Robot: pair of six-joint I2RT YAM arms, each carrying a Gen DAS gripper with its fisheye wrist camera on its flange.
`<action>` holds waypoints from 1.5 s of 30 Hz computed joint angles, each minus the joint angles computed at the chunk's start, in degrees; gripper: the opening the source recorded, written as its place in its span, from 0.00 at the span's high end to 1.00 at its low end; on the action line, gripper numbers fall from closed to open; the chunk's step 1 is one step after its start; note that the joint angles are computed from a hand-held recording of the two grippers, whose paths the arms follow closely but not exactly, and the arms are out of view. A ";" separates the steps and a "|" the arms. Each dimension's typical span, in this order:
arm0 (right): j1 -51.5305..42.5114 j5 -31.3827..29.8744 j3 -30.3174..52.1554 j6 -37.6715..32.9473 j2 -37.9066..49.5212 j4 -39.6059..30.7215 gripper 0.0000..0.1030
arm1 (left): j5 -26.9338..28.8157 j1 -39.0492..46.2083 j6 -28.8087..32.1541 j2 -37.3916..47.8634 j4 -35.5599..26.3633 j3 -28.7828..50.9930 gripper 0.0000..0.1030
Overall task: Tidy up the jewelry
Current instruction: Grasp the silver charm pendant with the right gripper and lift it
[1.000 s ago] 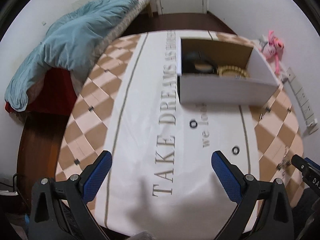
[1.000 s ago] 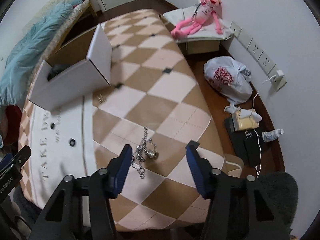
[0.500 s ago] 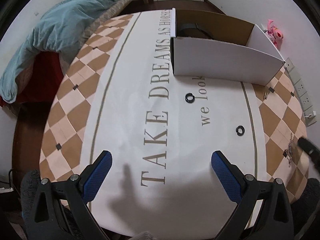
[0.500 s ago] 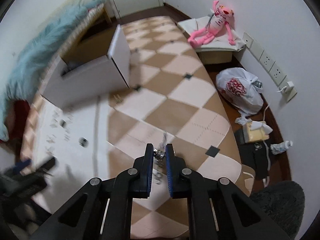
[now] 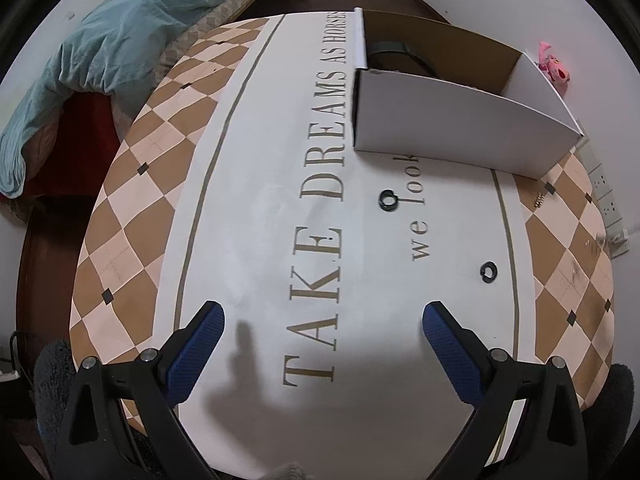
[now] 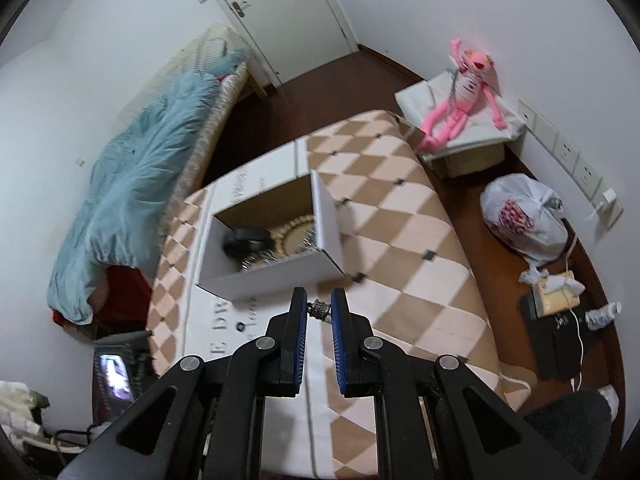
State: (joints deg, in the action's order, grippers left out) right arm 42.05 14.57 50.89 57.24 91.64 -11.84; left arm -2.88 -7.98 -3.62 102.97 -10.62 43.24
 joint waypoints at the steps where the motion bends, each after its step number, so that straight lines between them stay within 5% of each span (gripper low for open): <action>1: 0.12 0.07 0.63 -0.43 0.42 0.06 0.88 | -0.03 0.51 -0.15 0.36 -0.16 0.37 0.01; 13: 0.81 -3.28 2.40 1.51 20.07 8.58 0.88 | 5.03 4.56 0.35 6.66 -0.81 6.63 0.03; 18: 0.78 -3.36 2.92 2.15 22.98 9.73 0.88 | 3.29 1.09 1.26 8.90 0.56 8.81 0.14; 24: 0.04 -3.37 3.06 2.55 23.87 9.68 0.88 | 1.42 -2.02 3.25 10.25 3.99 10.01 0.35; 29: -0.52 -3.69 2.95 2.60 24.12 9.63 0.88 | 3.33 -2.83 4.81 11.03 4.31 11.62 0.78; 32: -0.53 -3.80 2.99 2.43 24.02 9.52 0.88 | 3.69 -3.31 5.43 11.57 3.93 12.57 0.90; 45: -0.85 -3.21 7.72 -4.02 13.35 3.15 0.88 | 9.28 -2.40 4.25 1.50 -0.14 9.50 0.90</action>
